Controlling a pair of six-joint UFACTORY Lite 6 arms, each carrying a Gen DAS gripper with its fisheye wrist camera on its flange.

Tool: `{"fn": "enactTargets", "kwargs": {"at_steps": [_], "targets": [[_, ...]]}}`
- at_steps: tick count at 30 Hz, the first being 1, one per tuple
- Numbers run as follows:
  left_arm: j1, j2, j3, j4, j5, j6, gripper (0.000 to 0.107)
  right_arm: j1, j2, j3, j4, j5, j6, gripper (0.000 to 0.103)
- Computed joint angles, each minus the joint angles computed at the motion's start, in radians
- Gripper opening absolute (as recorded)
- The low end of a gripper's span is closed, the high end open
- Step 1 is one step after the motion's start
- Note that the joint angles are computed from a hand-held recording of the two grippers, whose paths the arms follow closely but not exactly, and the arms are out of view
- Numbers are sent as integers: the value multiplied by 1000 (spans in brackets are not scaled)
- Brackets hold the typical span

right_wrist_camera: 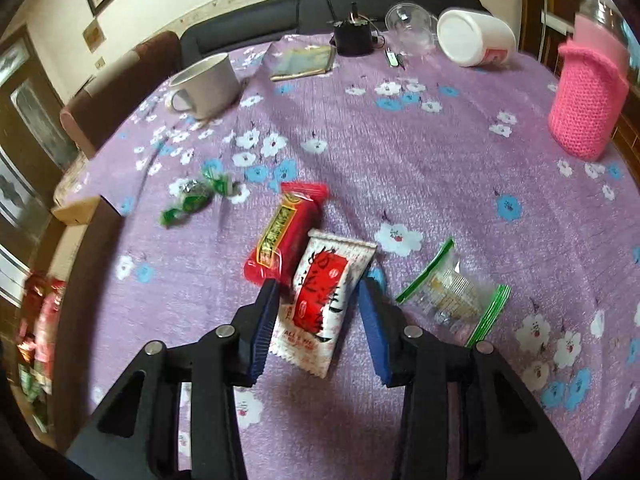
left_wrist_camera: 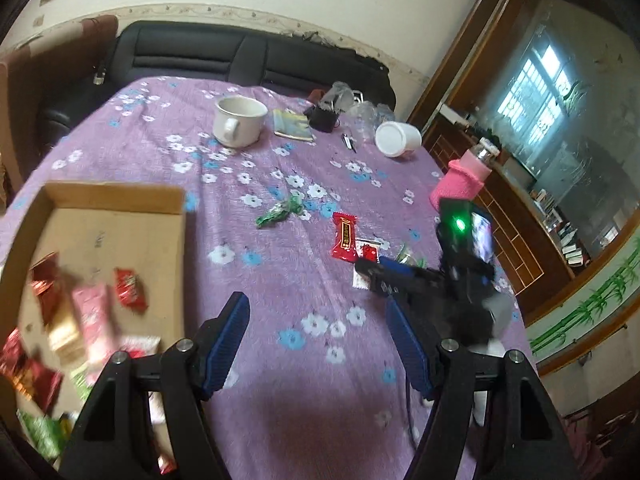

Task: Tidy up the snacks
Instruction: 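Grasp the red candy bar with the left tool while the right tool grasps a red-and-white packet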

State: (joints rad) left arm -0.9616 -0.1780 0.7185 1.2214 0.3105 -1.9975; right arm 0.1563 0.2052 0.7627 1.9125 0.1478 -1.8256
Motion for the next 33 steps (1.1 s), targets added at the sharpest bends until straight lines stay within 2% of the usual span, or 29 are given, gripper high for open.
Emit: {"fn": "enactTargets", "kwargs": {"at_steps": [1,3,6,7,11,13,15,16,18,19,21,22,25,29,33], "targets": [[24,57,39,-1,-32,16,70,-1,-9,-14,63,-3,-75,23],[43,148,103,10,-52,21,70,-61,-57,-77,63,71,-119,19],[82,364,273,51,-106,24,70,-176,-140,-151,-192,136,64,19],[91,438,342,9,-111,78,70,-197,-149,-160,-238,145,97,19],[116,713,643,-334,-87,488,67,-301,-165,-202,-267,235,70,19],[115,859,831,-476,-20,687,65,-308,-156,-197,-264,250,70,19],[116,969,975,-548,45,804,63,-315,-142,-189,-257,266,51,19],[120,1014,1033,-591,64,861,60,-319,-142,-191,-257,272,49,19],[112,1080,1117,-551,124,860,39,-342,-126,-180,-281,305,66,19],[105,1095,1137,-525,156,848,35,-347,-122,-179,-287,313,69,19],[109,1064,1084,-471,146,780,20,-359,-116,-173,-303,329,81,19],[114,1047,1062,-463,138,763,18,-359,-113,-171,-304,330,80,19],[134,930,890,-396,54,640,18,-373,-102,-165,-312,350,87,18],[117,720,618,-117,0,296,18,-409,-91,-161,-332,414,99,18],[81,448,340,123,7,-13,18,-413,-143,-198,-300,445,58,13]]}}
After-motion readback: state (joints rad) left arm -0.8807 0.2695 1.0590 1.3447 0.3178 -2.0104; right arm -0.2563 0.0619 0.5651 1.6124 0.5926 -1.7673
